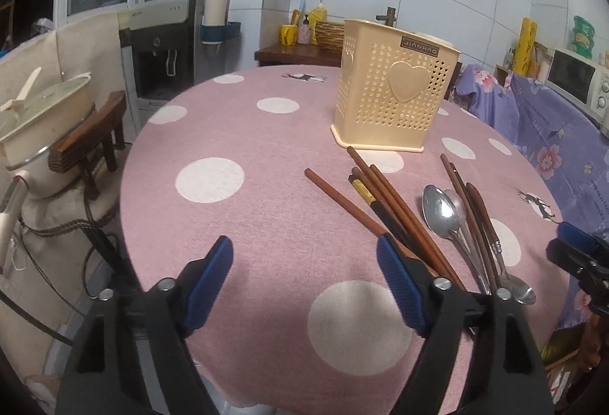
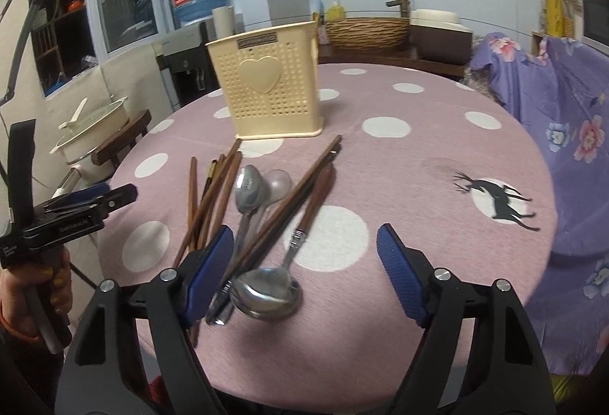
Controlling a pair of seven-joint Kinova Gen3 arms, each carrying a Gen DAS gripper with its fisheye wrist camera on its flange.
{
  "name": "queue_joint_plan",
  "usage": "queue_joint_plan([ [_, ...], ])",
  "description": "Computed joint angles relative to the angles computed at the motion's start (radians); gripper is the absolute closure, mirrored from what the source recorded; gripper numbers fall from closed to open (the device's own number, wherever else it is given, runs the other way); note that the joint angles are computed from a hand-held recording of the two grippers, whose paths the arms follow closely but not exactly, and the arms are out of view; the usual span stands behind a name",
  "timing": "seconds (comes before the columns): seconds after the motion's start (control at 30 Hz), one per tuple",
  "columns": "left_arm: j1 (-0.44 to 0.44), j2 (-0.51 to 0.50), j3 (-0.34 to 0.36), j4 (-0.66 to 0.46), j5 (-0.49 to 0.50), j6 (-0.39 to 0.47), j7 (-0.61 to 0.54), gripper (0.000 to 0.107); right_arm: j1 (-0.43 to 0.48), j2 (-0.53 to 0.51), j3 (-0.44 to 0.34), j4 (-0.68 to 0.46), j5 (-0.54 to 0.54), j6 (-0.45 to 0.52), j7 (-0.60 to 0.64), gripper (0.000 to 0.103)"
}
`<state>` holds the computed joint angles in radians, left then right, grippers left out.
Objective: Organize utensils
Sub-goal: 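Move both tools forward toward the pile of chopsticks and spoons, then grasp a brown chopstick with the left tool while the right tool grasps the wooden-handled spoon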
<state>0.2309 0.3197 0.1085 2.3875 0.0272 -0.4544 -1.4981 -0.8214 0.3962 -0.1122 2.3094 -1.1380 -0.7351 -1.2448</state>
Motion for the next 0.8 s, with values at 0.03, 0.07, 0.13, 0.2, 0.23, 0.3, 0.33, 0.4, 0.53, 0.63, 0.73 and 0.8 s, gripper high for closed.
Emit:
queue_joint_plan([
  [0.03, -0.018, 0.008, 0.017, -0.022, -0.024, 0.023, 0.017, 0.039, 0.015, 0.002, 0.002, -0.015, 0.021, 0.027, 0.010, 0.032],
  [0.07, -0.032, 0.012, 0.032, -0.038, -0.045, 0.044, 0.031, 0.043, 0.024, 0.006, 0.006, -0.028, 0.036, 0.045, 0.021, 0.033],
  [0.13, -0.078, 0.024, 0.079, -0.080, -0.112, 0.095, 0.074, 0.048, 0.025, 0.012, 0.021, -0.053, 0.037, 0.073, 0.059, 0.037],
  [0.2, -0.101, 0.036, 0.110, -0.125, -0.163, 0.142, 0.101, 0.052, 0.029, 0.019, 0.035, -0.077, 0.024, 0.100, 0.094, 0.039],
  [0.23, -0.092, 0.042, 0.106, -0.145, -0.165, 0.158, 0.096, 0.054, 0.034, 0.023, 0.042, -0.088, 0.014, 0.113, 0.106, 0.040],
  [0.3, -0.061, 0.059, 0.087, -0.205, -0.157, 0.213, 0.078, 0.059, 0.049, 0.027, 0.051, -0.104, 0.000, 0.139, 0.114, 0.042],
  [0.33, -0.060, 0.072, 0.090, -0.243, -0.155, 0.249, 0.072, 0.061, 0.050, 0.030, 0.059, -0.113, -0.016, 0.149, 0.128, 0.042],
  [0.4, -0.111, 0.101, 0.151, -0.315, -0.164, 0.321, 0.073, 0.067, 0.050, 0.031, 0.067, -0.121, -0.037, 0.152, 0.151, 0.043],
  [0.53, -0.143, 0.160, 0.208, -0.448, -0.151, 0.451, 0.057, 0.075, 0.062, 0.034, 0.071, -0.126, -0.045, 0.159, 0.165, 0.043],
  [0.63, -0.137, 0.205, 0.222, -0.540, -0.107, 0.543, 0.018, 0.080, 0.069, 0.039, 0.068, -0.124, -0.045, 0.150, 0.162, 0.042],
  [0.73, -0.023, 0.234, 0.111, -0.618, -0.088, 0.605, 0.022, 0.086, 0.077, 0.044, 0.065, -0.119, -0.035, 0.149, 0.144, 0.043],
  [0.8, 0.019, 0.250, 0.070, -0.653, -0.068, 0.634, 0.013, 0.088, 0.075, 0.047, 0.066, -0.115, -0.032, 0.143, 0.137, 0.043],
])
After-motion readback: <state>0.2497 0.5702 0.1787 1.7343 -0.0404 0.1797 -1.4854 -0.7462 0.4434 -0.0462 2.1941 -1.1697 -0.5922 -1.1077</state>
